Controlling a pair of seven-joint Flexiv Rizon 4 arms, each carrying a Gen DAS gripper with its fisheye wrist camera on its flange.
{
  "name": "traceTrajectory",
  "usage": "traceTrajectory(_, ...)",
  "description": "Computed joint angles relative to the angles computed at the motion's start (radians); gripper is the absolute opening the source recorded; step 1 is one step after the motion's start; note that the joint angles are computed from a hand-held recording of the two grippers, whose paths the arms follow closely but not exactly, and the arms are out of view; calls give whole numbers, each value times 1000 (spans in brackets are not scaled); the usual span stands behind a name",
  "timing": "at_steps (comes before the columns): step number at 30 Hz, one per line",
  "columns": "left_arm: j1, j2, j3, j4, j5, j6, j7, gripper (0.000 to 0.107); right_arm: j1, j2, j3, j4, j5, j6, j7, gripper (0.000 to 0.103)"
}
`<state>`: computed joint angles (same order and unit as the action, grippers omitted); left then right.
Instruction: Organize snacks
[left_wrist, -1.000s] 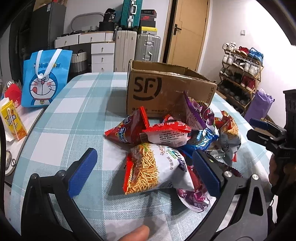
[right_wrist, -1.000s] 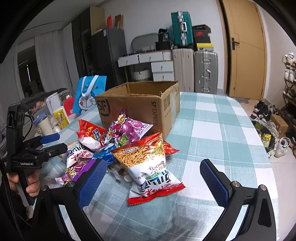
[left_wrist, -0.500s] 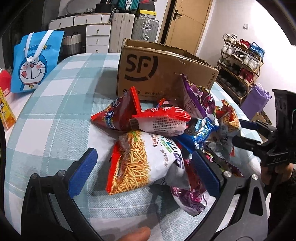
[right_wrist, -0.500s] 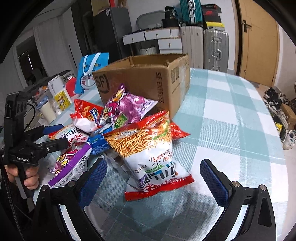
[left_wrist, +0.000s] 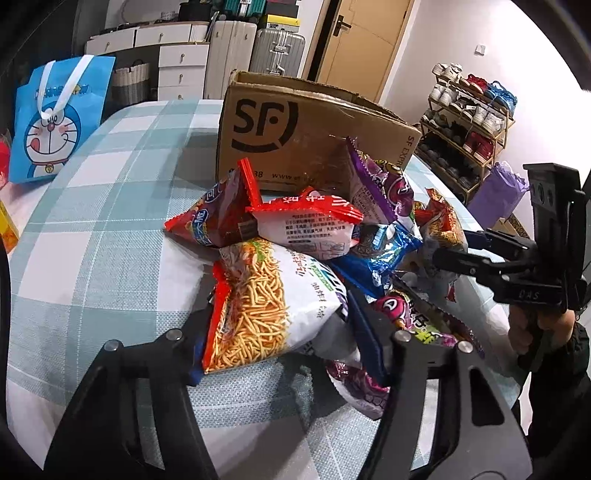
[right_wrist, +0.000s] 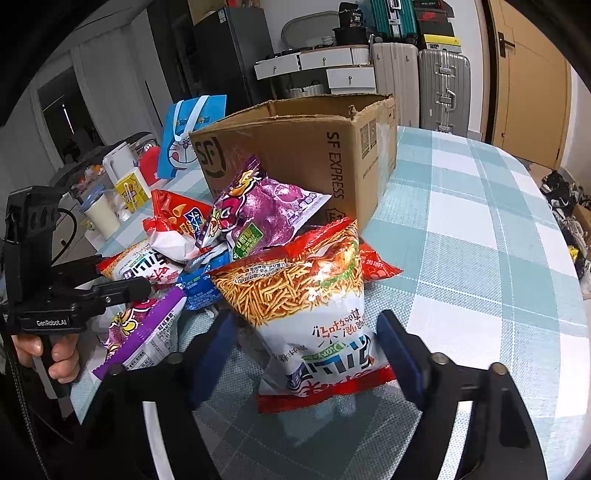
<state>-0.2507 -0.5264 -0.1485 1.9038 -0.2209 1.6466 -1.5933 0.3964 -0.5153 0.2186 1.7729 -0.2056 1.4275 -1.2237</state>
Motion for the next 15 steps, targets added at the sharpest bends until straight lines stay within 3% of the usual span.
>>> traceTrajectory(6, 32, 21, -29, 38, 6, 33, 4, 55, -13, 23, 12, 41, 15, 63, -10, 47)
traceTrajectory(15, 105, 86, -107, 153, 39, 139, -17, 52, 43, 74, -74, 133, -27, 213, 63, 45)
